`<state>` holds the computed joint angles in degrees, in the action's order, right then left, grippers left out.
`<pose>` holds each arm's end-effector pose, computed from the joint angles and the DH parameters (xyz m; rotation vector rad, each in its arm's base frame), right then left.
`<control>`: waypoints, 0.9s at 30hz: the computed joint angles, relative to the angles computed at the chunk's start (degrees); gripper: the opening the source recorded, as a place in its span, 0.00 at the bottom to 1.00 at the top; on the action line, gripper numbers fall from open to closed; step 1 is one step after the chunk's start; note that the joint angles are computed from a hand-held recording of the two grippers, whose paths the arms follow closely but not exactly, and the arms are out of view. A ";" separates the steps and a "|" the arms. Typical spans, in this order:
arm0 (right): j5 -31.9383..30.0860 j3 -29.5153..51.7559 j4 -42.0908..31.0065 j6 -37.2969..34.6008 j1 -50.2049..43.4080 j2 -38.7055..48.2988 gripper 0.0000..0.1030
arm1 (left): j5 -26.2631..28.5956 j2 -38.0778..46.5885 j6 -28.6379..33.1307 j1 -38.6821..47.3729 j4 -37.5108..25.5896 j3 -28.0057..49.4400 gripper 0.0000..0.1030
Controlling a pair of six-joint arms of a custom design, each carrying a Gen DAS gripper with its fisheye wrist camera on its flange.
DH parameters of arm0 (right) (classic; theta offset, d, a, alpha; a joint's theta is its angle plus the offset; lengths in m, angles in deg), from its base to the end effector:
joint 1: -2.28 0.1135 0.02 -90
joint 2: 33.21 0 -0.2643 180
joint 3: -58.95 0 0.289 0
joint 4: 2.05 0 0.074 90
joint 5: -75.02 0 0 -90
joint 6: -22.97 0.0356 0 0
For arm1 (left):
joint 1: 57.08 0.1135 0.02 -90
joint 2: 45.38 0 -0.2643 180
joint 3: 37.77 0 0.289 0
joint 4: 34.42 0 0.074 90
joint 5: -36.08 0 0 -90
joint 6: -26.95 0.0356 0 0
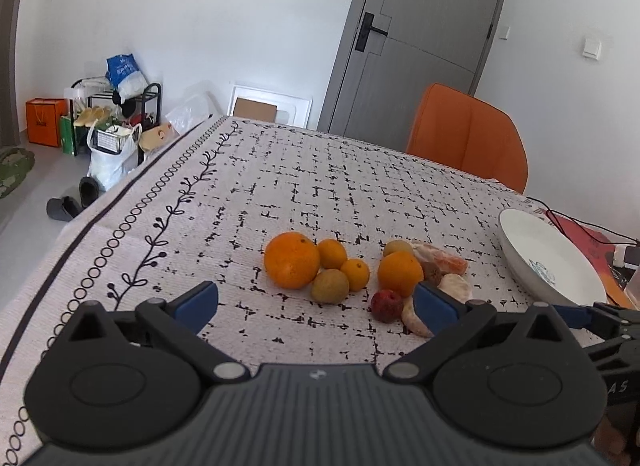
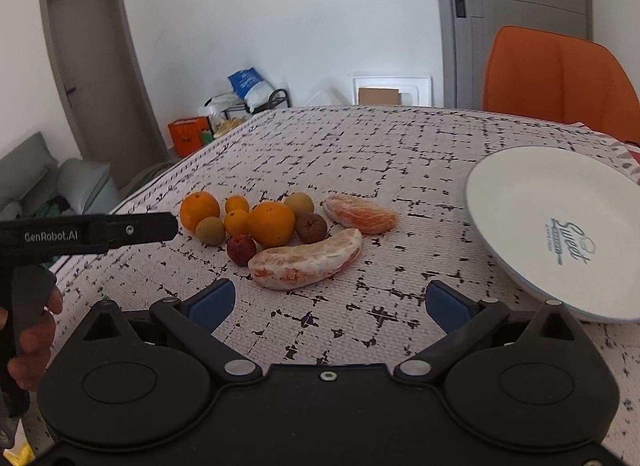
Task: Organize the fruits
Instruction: 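Move the right gripper to the large peeled pomelo segment and close on it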
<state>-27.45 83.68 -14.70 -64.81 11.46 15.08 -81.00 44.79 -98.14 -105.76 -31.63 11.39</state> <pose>0.1931 0.0390 0.1310 -0.2557 2.1927 0.3507 0.2247 -0.2311 0.1228 0.0049 2.1708 -0.3121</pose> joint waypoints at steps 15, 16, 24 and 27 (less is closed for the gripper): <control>-0.65 4.81 6.07 -1.87 0.59 12.80 1.00 | 6.98 5.91 2.28 3.14 -0.81 4.56 0.50; -0.61 5.12 6.30 -2.01 0.69 13.42 1.00 | 7.38 6.24 2.35 3.30 -0.56 4.69 0.46; -0.07 7.17 8.05 -3.33 1.87 17.45 0.99 | 9.42 8.53 3.12 4.45 0.69 6.28 0.40; 0.64 7.77 8.61 -3.52 2.80 18.55 0.99 | 9.83 9.11 3.89 4.83 1.01 6.68 0.28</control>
<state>-26.81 91.45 -6.09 -68.32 14.27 33.63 -71.18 53.90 -94.25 -100.94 -30.61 18.07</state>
